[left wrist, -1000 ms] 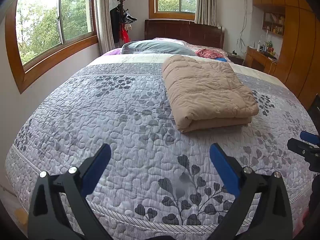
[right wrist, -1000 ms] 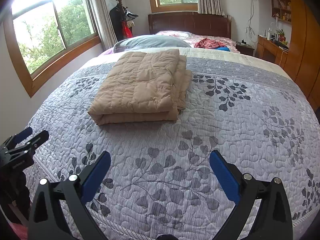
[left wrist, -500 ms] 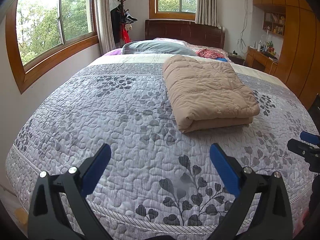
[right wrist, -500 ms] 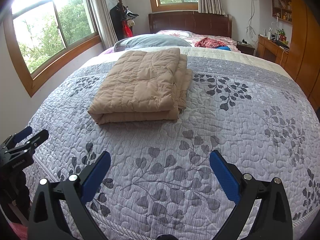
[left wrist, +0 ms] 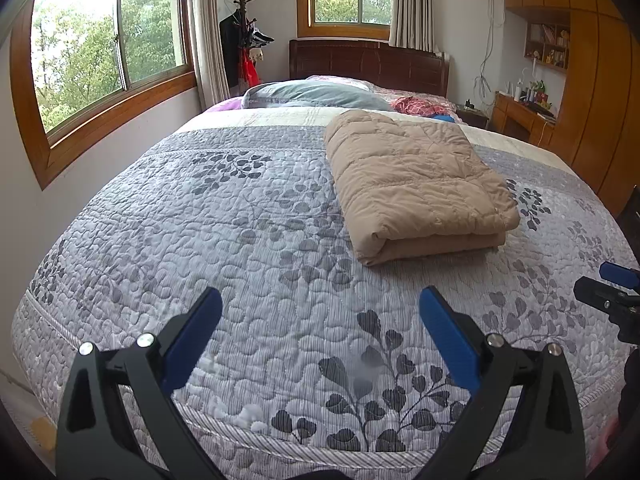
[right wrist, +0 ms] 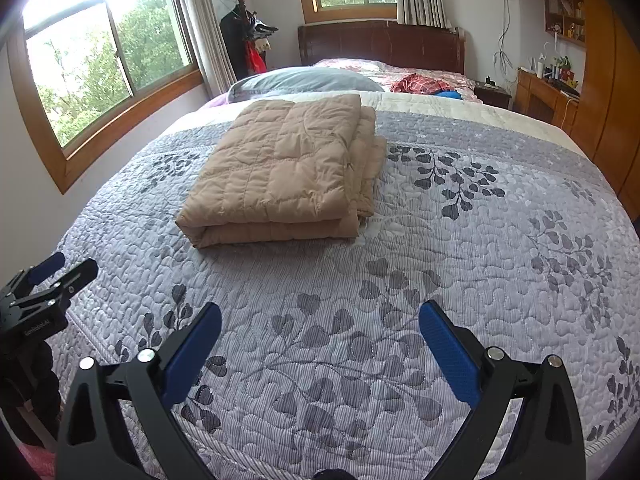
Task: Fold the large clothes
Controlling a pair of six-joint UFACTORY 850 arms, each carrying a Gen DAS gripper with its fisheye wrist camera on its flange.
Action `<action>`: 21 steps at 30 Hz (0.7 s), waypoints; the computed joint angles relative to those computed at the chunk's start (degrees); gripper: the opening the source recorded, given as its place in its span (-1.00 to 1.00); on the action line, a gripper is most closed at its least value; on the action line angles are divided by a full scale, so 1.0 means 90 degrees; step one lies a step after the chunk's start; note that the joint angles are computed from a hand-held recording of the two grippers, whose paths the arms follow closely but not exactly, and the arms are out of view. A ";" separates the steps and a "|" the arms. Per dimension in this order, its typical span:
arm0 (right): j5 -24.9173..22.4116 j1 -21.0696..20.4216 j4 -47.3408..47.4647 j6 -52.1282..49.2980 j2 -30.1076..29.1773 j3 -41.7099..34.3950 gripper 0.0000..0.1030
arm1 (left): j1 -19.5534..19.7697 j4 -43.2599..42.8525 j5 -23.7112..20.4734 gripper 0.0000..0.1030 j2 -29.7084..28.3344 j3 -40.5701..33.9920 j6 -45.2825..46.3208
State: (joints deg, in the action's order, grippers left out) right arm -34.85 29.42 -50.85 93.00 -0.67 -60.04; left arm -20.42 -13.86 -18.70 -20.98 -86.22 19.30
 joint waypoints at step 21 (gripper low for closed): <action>0.0145 -0.0085 0.0110 -0.0132 -0.0021 0.0053 0.93 | 0.0014 -0.0079 -0.0063 0.91 -0.0043 -0.0025 0.0056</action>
State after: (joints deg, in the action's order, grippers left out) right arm -33.55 28.65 -49.86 91.81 -0.86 -59.56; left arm -20.30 -14.57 -19.27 -21.37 -86.45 19.81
